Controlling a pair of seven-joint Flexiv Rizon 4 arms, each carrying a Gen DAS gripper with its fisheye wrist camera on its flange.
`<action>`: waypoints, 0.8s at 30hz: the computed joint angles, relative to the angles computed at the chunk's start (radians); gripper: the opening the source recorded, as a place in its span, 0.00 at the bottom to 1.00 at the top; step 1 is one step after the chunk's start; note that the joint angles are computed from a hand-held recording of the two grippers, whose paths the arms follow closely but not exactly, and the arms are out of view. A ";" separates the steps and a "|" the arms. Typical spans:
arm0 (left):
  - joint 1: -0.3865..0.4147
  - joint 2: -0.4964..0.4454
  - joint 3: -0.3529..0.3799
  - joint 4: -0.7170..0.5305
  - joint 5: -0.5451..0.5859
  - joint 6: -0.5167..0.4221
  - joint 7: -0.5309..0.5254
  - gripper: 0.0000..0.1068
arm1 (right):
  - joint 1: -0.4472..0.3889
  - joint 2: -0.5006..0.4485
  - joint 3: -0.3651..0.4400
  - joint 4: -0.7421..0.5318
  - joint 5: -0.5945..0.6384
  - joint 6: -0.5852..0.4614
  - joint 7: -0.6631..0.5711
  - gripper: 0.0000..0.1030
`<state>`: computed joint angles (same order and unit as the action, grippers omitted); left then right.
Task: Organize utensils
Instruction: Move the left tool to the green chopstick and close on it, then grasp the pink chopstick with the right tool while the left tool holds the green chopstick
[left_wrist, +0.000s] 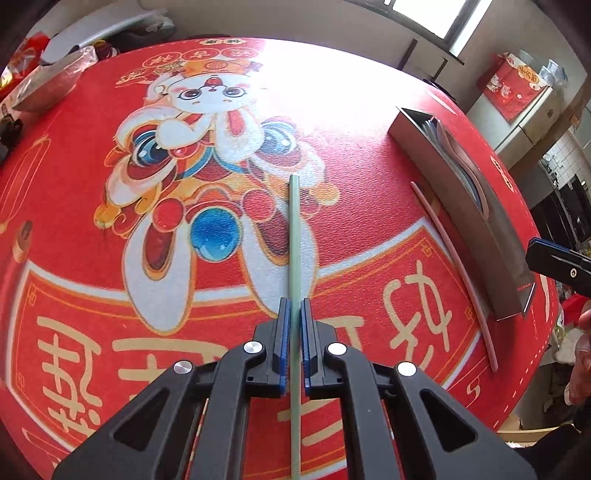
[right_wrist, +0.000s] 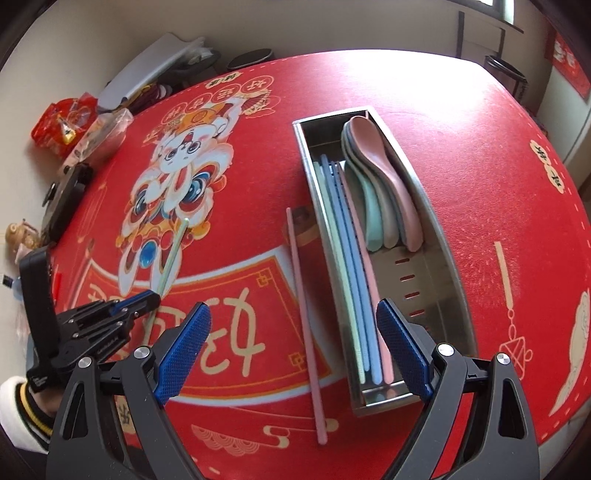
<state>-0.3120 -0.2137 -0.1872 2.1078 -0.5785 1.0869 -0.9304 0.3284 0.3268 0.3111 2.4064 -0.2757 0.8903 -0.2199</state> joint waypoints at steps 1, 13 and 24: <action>0.004 0.005 0.004 0.005 -0.001 0.000 0.002 0.05 | 0.003 -0.009 0.001 -0.001 -0.001 0.014 -0.001 0.85; 0.031 0.052 0.031 0.061 -0.035 -0.007 0.073 0.06 | 0.045 -0.117 -0.005 -0.048 0.035 -0.006 0.027 0.46; 0.036 0.066 0.034 0.088 -0.149 -0.033 0.180 0.06 | 0.068 -0.191 -0.018 -0.125 0.024 -0.189 0.025 0.34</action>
<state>-0.2762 -0.1477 -0.1530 2.1953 -0.7273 1.0538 -0.7500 0.3962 0.1357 0.2929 2.2815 -0.2520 0.7010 -0.1949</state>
